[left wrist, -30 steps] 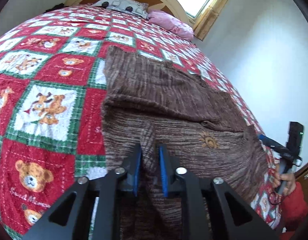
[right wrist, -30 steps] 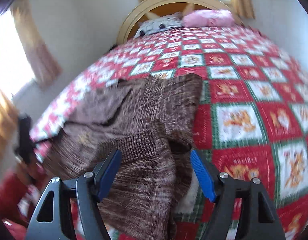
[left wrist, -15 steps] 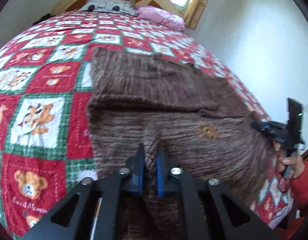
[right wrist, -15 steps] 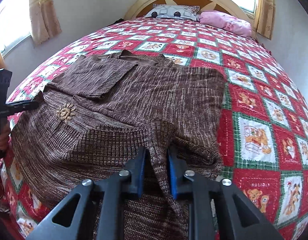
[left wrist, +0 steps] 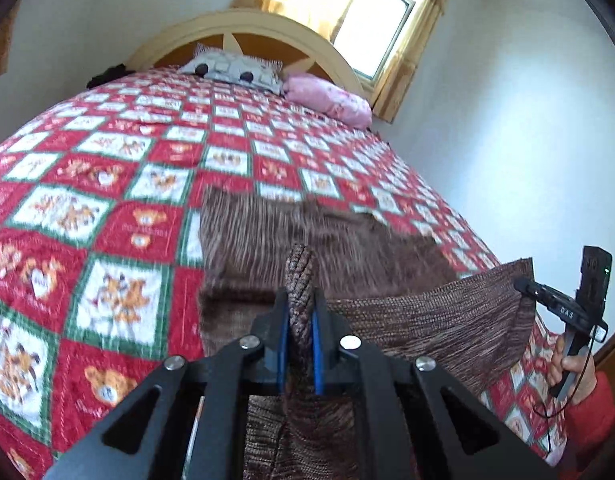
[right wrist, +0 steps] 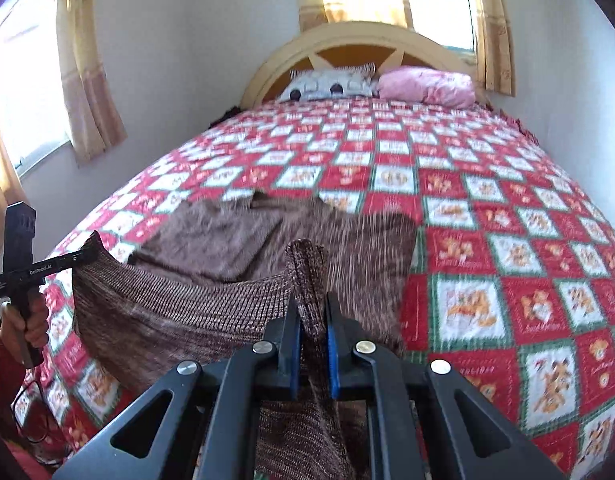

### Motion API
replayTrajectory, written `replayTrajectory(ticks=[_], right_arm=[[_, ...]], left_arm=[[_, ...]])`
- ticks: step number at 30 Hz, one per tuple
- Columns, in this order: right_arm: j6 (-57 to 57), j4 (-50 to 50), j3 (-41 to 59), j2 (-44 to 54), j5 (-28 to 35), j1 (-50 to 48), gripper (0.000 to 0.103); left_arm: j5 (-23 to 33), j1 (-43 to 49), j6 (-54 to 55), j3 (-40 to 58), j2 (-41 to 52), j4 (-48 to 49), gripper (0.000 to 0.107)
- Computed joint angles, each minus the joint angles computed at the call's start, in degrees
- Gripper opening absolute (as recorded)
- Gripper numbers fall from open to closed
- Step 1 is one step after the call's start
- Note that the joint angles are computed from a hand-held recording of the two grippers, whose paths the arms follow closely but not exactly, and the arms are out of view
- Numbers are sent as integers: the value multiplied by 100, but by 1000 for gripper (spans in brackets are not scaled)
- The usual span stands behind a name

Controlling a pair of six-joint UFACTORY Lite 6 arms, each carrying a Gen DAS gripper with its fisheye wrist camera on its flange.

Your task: Fold small clothes

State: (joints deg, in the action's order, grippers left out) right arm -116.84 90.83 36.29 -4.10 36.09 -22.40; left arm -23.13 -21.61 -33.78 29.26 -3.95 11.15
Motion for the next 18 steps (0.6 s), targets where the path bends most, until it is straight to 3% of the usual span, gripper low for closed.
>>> replayTrajectory(ticks=[8, 18], right_arm=[[-252, 603, 814, 456, -594, 577, 10], [-802, 1798, 3163, 2442, -1739, 1416, 5]], left_arm=[[317, 340, -97, 1303, 1008, -127, 10], [976, 717, -285, 3670, 2829, -137, 10]])
